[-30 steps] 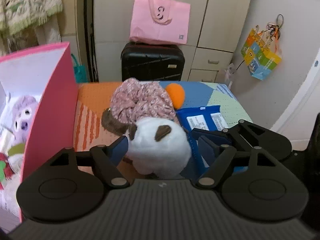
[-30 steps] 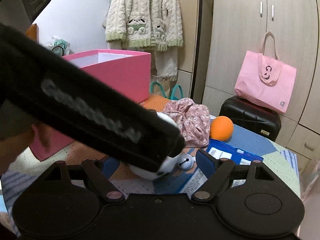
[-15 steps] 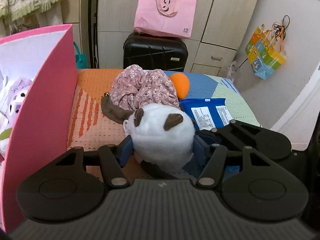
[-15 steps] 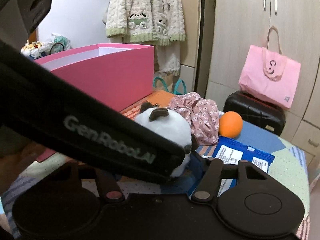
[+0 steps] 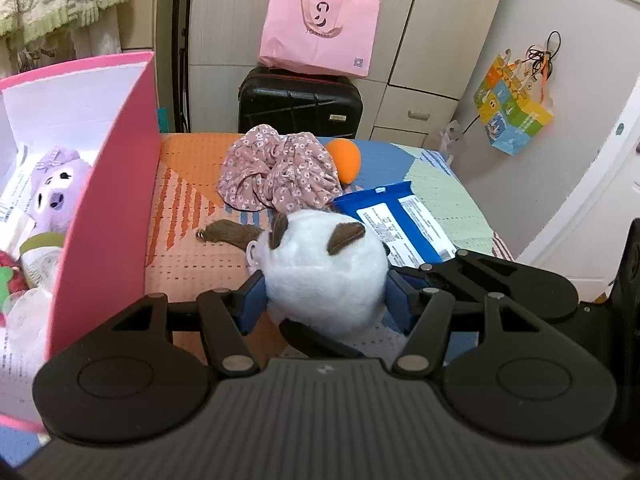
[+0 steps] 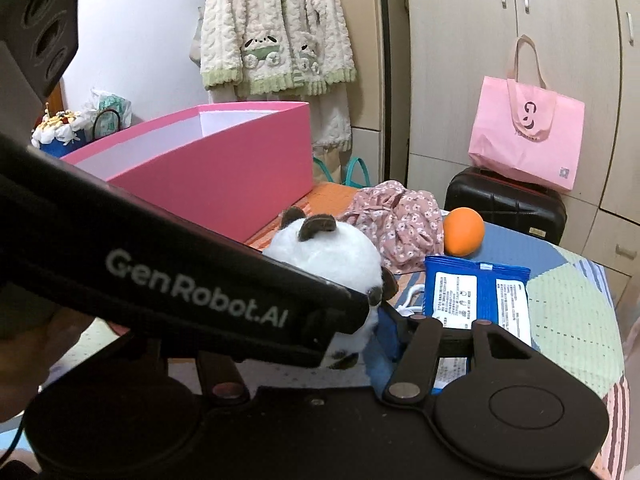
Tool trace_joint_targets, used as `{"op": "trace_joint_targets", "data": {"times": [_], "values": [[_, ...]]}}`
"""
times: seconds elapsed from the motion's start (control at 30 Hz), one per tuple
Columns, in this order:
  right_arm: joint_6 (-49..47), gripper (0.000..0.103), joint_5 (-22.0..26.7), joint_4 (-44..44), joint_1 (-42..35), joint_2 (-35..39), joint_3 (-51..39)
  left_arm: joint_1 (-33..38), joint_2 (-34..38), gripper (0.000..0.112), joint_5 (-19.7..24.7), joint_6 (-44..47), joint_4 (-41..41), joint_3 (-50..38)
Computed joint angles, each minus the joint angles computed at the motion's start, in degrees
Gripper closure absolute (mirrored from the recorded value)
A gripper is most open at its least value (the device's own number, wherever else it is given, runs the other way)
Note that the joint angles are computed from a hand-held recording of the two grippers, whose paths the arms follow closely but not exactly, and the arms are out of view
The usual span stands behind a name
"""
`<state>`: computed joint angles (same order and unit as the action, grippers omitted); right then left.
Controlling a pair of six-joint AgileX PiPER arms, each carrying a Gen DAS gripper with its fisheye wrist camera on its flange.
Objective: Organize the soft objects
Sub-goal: 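Lift the panda plush with the left gripper and carry it over the shoebox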
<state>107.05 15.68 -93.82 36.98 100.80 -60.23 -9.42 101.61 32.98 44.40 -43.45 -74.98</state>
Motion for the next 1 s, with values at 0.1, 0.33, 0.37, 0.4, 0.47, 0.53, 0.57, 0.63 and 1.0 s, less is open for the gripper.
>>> {"op": "trace_joint_targets", "data": {"times": [0.1,0.33,0.37,0.4,0.47,0.53,0.57,0.63,1.0], "values": [[-0.2,0.040,1.0,1.4,1.2,-0.6,0.2,0.2,-2.5,0.051,-0.9,1.6,-0.9,2.8],[-3.4,0.040,3.3,6.7,4.4,-2.9,0.8,2.7,-7.3,0.051,1.2,5.5,-4.4,6.6],[-3.9,0.040,3.7,7.4,4.9,-3.2,0.8,3.1,-8.0,0.051,1.7,6.4,-4.9,7.1],[-4.6,0.040,4.2,8.3,5.4,-3.5,0.8,3.6,-8.6,0.051,2.1,7.2,-5.3,7.5],[-6.4,0.040,5.0,10.5,6.2,-4.3,0.8,4.3,-10.1,0.051,3.0,8.2,-5.6,8.6],[-10.0,0.040,6.4,14.5,7.6,-4.9,0.3,5.0,-11.4,0.052,4.2,8.6,-5.2,9.4],[-13.2,0.040,7.2,17.9,8.3,-5.0,-0.4,5.9,-12.0,0.052,5.5,9.1,-5.8,9.7],[-19.0,0.040,9.6,23.4,10.0,-5.3,-1.7,7.7,-13.2,0.052,7.9,10.7,-7.0,10.2],[-40.1,0.039,20.3,44.9,16.7,-6.4,-11.0,19.0,-15.7,0.052,25.1,11.5,-7.9,7.1]]}}
